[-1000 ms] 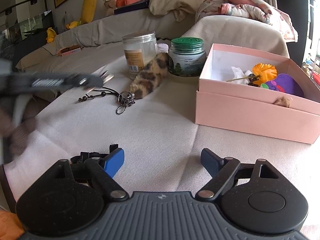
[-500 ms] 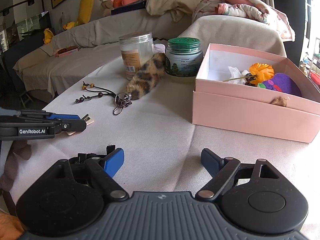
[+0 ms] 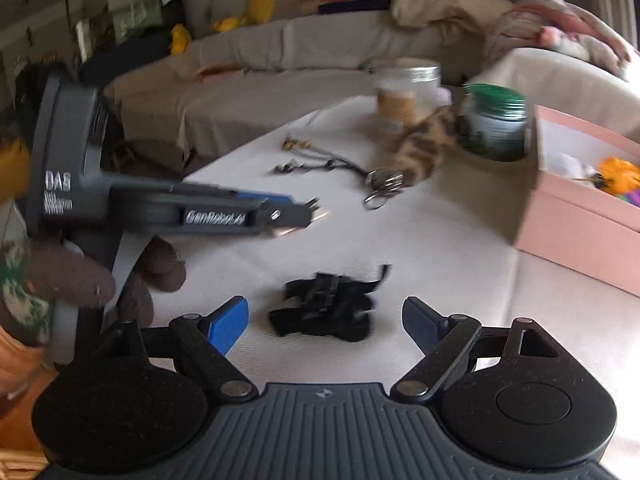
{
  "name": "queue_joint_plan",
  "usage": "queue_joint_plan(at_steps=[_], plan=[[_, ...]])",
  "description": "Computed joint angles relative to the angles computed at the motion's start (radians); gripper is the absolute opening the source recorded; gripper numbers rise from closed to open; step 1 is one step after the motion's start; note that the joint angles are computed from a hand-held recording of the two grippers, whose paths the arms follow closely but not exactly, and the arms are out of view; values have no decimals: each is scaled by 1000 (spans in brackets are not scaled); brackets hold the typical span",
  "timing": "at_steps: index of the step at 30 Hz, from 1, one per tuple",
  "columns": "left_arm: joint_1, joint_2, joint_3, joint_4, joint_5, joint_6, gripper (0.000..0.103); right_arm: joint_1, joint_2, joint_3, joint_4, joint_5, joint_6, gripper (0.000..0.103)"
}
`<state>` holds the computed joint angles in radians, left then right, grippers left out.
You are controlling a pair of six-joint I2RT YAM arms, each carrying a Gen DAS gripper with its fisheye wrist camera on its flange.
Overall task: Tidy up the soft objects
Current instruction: 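Grasp the black buckle strap with the right gripper while the left gripper holds the clip, then carry the clip and buckle strap over the pink box and release both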
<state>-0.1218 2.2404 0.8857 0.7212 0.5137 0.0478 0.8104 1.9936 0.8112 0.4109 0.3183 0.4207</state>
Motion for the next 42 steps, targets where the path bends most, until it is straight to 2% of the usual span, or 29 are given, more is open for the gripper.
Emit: queue_joint_plan(at_steps=[1, 2, 3, 4, 9, 12, 17, 20, 22, 25, 28, 33, 35, 38, 40, 42], plan=[[-2, -2, -1, 0, -5, 4, 22, 3, 9, 14, -10, 13, -1, 82], [-5, -4, -3, 0, -11, 10, 22, 5, 9, 17, -13, 22, -6, 69], [-8, -5, -6, 2, -17, 15, 22, 6, 2, 21, -30, 28, -11, 49], [-11, -7, -8, 4, -25, 20, 22, 2, -12, 20, -47, 26, -10, 45], [-19, -24, -19, -11, -40, 51, 22, 2, -147, -107, -10, 100, 34, 45], [-38, -57, -42, -45, -45, 84, 22, 19, -276, -221, -8, 196, 55, 45], [-88, -184, -122, -110, 53, 157, 22, 71, -480, -402, -68, 389, 137, 45], [-130, -277, -142, -153, 156, 157, 22, 90, -595, -498, -123, 459, 230, 45], [-172, -320, -105, -206, 187, 151, 22, 96, -667, -553, -148, 490, 279, 45], [-264, -351, 27, -302, 175, 144, 22, 86, -718, -603, -147, 522, 303, 45], [-353, -286, 272, -468, 114, 115, 23, 63, -738, -645, -99, 523, 304, 45], [-435, 30, 866, -853, -25, -60, 22, 20, -713, -690, -19, 486, 310, 45], [-439, 147, 1020, -949, -50, -66, 22, 1, -696, -704, -3, 470, 319, 45], [-434, 227, 1063, -952, -65, -57, 22, -29, -661, -712, 20, 442, 343, 45], [-411, 256, 1072, -960, -6, -63, 22, -53, -639, -711, 50, 418, 340, 45], [-381, 238, 1018, -939, 54, -53, 22, -70, -644, -702, 52, 398, 328, 45]])
